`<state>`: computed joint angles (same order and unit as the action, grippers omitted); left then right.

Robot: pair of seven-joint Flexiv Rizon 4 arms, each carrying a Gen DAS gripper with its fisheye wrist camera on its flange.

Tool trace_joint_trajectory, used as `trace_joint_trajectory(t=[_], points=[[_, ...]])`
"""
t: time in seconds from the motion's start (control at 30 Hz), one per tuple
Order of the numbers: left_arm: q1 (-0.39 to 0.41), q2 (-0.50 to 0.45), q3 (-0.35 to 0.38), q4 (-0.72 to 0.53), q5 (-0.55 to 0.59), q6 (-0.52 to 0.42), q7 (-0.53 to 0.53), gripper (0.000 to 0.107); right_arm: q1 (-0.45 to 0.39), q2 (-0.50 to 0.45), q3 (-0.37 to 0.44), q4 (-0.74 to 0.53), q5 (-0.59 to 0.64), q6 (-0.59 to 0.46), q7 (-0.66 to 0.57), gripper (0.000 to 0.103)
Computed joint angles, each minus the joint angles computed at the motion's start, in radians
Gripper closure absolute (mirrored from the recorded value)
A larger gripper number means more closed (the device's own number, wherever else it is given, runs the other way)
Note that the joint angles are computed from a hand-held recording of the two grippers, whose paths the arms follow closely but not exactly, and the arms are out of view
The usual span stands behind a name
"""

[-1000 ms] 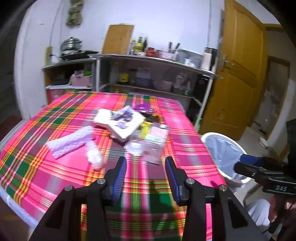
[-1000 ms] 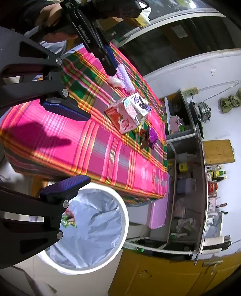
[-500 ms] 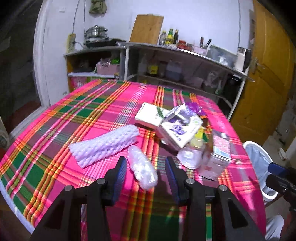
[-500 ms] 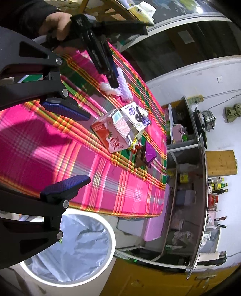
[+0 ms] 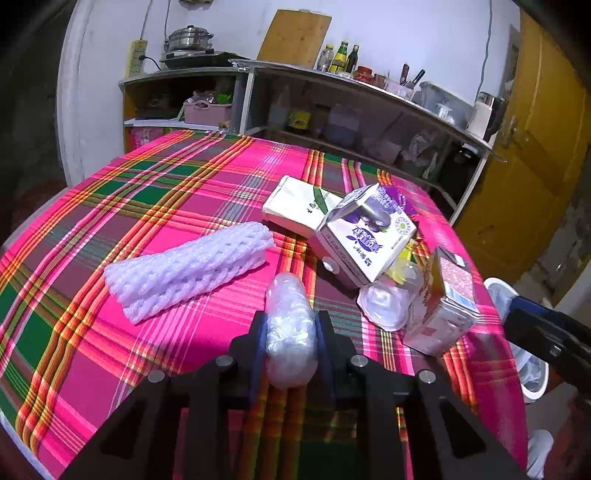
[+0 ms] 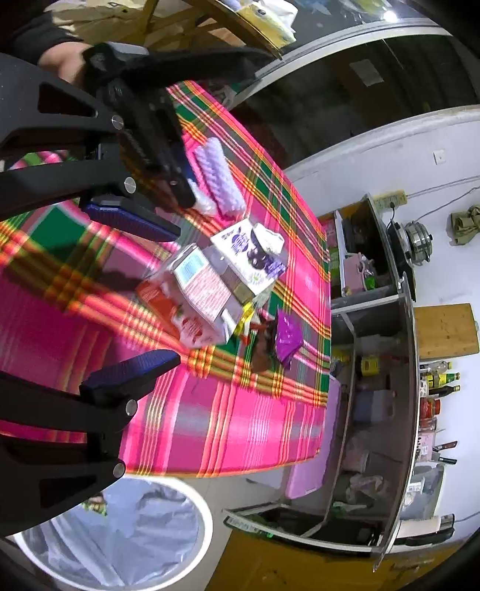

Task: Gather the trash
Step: 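Grasp the crumpled clear plastic bag with the left gripper while the right gripper grasps the pink milk carton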

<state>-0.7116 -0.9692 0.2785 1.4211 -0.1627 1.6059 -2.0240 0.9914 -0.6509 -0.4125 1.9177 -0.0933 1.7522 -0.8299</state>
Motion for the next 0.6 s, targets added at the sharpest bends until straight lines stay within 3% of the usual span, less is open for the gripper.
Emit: trace_joint_trajectory(t=[0.13, 0.37, 0.6], points=[[0.019, 0.020, -0.030, 0.051, 0.000, 0.064, 0.018, 0.081, 0.006, -0.032, -0.012, -0.057, -0.006, -0.047, 0.048, 0.039], [0.059, 0.041, -0.100, 0.122, -0.040, 0.140, 0.096, 0.081, 0.072, -0.083, -0.108, -0.111, -0.062, -0.129, 0.193, 0.038], [0.098, 0.052, -0.174, 0.162, -0.091, 0.210, 0.186, 0.081, 0.095, -0.072, -0.155, -0.087, -0.149, -0.218, 0.293, 0.038]])
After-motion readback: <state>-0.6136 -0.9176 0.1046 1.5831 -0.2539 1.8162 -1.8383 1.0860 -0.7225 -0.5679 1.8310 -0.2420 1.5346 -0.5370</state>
